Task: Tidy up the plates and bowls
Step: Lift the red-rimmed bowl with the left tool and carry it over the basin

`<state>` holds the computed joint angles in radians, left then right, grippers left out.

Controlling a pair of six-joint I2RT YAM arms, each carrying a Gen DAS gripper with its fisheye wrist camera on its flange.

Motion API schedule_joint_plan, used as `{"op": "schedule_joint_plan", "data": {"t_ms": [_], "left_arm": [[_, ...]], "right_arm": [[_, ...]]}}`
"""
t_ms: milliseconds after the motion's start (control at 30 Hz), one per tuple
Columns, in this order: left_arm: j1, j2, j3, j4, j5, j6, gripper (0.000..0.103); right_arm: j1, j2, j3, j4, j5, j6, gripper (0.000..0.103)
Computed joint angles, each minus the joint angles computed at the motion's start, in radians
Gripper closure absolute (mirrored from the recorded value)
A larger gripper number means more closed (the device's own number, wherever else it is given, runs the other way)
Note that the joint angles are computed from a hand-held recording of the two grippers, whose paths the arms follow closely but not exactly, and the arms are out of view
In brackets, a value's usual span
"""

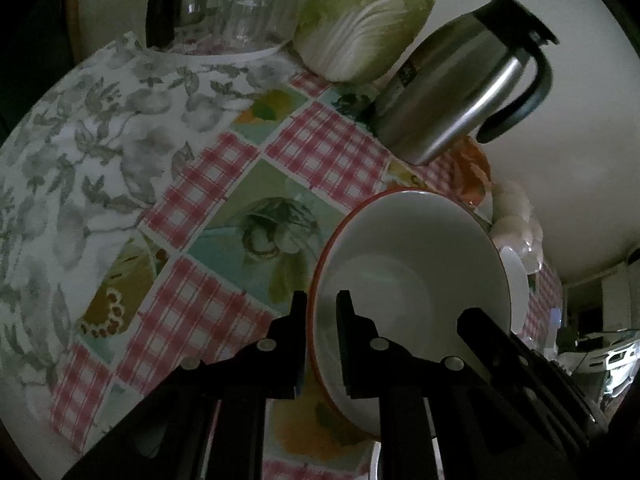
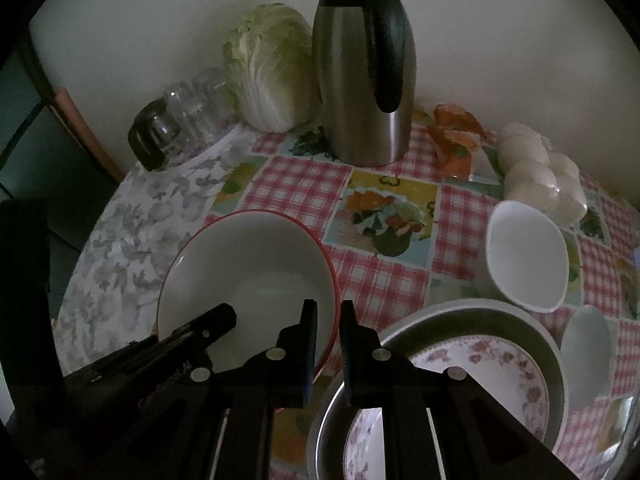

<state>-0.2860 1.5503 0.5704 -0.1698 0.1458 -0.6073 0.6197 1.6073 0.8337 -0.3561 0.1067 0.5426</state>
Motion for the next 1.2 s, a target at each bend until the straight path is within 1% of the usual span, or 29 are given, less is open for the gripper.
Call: {"op": "schedule_joint_plan", "data": {"t_ms": [233, 433, 600, 700, 767, 933, 1067, 1200], "left_arm": [[-0.097, -0.105, 0.007, -0.086, -0.065, -0.022, 0.089], [-0.179, -0.139, 0.013, -0.118, -0.103, -0.055, 0.089], [-0.281, -0.138, 0.039, -0.154, -0.167, -0.084, 0.089], [-0.337, -0.124, 0.059, -0.169, -0.198, -0.098, 0.089], [-0.391, -0.102, 0.085, -0.185, -0.231, -0.11, 0.089], [-0.474, -0.046, 0.134, -0.196, -0.255, -0.134, 0.089], [-0.532, 0.007, 0.182, -0.208, -0.269, -0.155, 0.089], [-0.59, 0.07, 0.239, -0.227, -0.287, -0.175, 0.089]], "right_arm": [[-0.009, -0.139, -0.093, -0.015, -0.021, 0.036, 0.091], [-0.031, -0.26, -0.175, -0.031, -0.043, 0.061, 0.09], [-0.066, -0.369, -0.264, -0.028, -0.068, 0.073, 0.09], [-0.092, -0.447, -0.312, -0.042, -0.071, 0.075, 0.09], [-0.127, -0.501, -0.348, -0.048, -0.092, 0.071, 0.09], [-0.229, -0.641, -0.437, -0.073, -0.141, 0.042, 0.09], [-0.354, -0.732, -0.489, -0.108, -0.212, -0.021, 0.09], [-0.464, -0.81, -0.522, -0.154, -0.258, -0.094, 0.09]]}}
